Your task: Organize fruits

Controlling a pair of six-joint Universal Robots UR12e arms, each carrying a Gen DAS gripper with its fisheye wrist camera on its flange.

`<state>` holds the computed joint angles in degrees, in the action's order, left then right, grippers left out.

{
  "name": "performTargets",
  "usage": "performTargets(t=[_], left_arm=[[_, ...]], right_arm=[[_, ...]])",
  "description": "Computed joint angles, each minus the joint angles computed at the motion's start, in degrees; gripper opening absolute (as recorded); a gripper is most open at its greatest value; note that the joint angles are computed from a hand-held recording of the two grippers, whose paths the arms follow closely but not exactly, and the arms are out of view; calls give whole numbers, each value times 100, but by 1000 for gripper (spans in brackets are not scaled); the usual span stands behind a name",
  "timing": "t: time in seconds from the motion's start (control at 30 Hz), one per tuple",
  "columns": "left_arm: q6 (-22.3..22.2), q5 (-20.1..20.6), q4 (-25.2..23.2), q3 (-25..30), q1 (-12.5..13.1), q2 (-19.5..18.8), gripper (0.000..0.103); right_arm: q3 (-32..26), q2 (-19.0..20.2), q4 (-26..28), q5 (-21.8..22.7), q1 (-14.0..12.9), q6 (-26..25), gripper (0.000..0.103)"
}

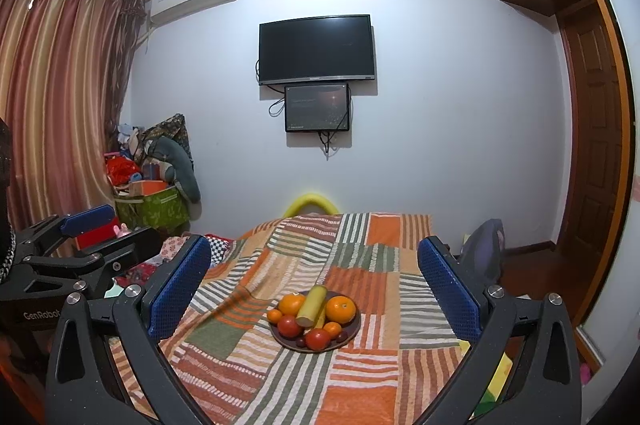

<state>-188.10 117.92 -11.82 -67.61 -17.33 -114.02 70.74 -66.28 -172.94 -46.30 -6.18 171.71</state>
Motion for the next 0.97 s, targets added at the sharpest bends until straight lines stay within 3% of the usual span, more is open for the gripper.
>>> performTargets(t=[0.97], left_arm=[[-26, -142, -41, 12, 39, -29, 102]], right_arm=[[7, -13, 5, -91, -1, 81, 103]])
